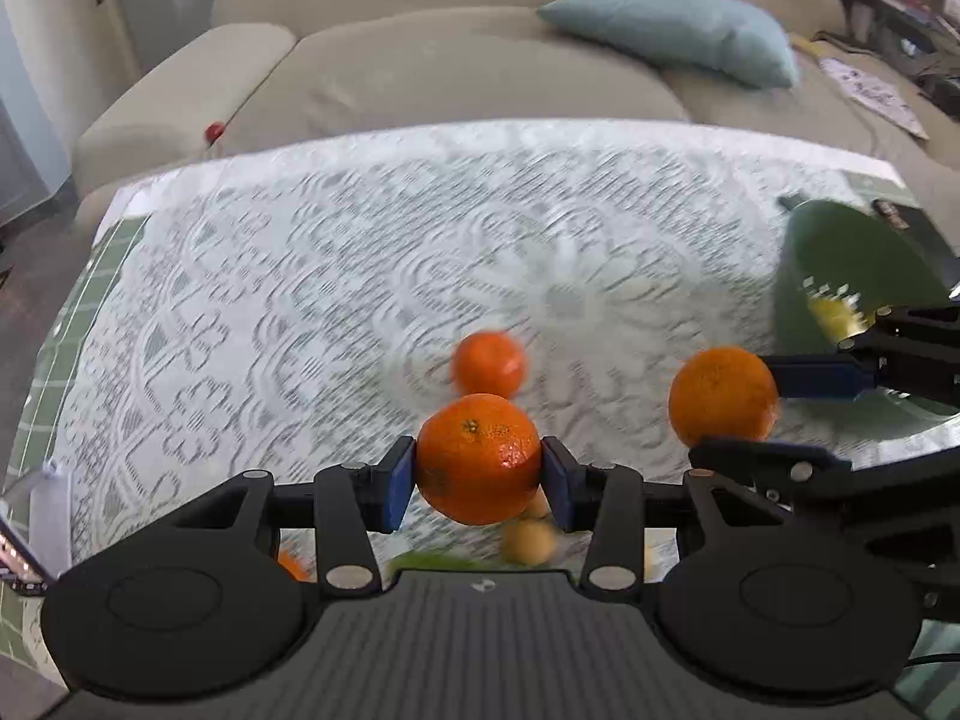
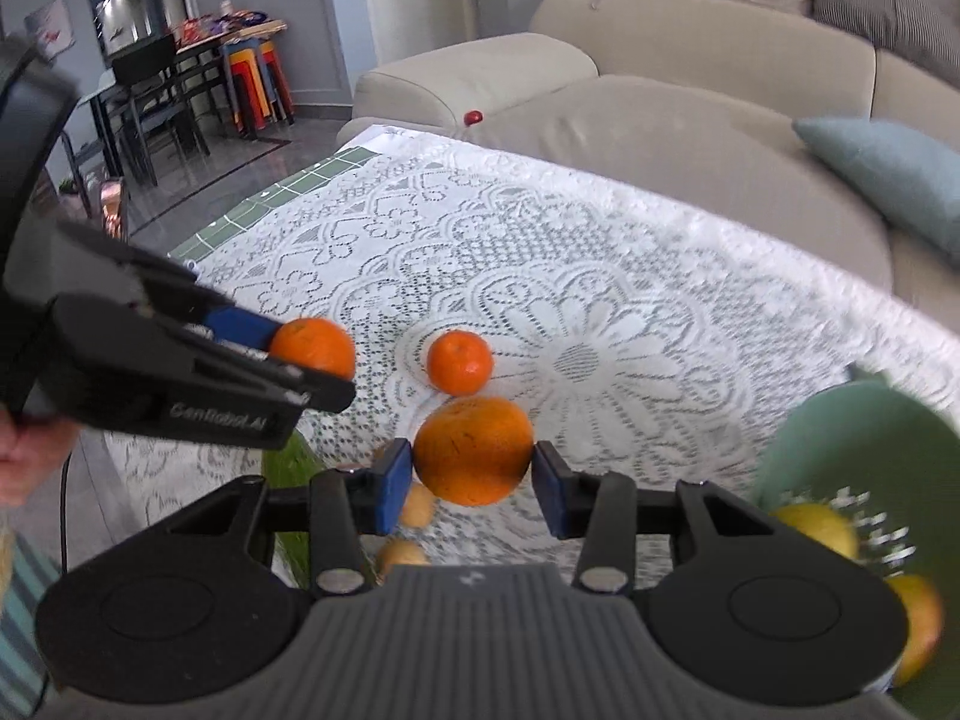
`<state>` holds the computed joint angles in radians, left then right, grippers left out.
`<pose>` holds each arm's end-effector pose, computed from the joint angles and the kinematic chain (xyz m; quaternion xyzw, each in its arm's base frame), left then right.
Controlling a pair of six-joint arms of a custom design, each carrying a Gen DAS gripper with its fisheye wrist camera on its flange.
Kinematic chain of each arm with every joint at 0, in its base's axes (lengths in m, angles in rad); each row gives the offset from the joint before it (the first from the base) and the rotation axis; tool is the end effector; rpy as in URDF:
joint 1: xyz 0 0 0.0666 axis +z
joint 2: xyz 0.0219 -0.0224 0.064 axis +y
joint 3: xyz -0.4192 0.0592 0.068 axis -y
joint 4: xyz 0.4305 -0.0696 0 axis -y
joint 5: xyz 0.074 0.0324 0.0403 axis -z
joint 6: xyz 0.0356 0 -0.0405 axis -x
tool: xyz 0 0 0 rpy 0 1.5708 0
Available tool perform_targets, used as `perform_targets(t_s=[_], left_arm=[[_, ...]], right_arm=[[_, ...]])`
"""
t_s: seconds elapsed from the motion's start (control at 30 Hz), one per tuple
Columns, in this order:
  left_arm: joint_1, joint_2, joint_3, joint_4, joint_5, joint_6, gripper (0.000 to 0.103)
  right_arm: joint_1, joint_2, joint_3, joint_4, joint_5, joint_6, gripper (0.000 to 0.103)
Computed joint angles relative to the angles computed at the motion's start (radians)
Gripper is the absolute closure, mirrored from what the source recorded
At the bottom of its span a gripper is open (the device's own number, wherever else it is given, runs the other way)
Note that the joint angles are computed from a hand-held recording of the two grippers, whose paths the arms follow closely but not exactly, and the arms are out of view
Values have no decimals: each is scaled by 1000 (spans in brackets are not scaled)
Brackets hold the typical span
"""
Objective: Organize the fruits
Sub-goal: 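Carry both mandarins with both tools over the green colander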
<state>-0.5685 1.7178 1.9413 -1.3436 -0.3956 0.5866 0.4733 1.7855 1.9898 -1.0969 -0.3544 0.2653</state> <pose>0.5269 -0.3208 0.5345 -0.0526 0.9553 0.0409 0.2881 0.5877 0.3144 0.5293 -0.3898 0.8445 0.1993 0.3084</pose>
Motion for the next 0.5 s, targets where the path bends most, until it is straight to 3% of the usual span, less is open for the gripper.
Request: perform_targets(t_s=[0.3,0.5], left_arm=[[-45,112,222,-33,-8,-82,53],[-74,235,432,-100,21,-155,53]], right_arm=[[-76,-13,62,-82,38,93,62],[-125,12,122,-161,99,161,62]])
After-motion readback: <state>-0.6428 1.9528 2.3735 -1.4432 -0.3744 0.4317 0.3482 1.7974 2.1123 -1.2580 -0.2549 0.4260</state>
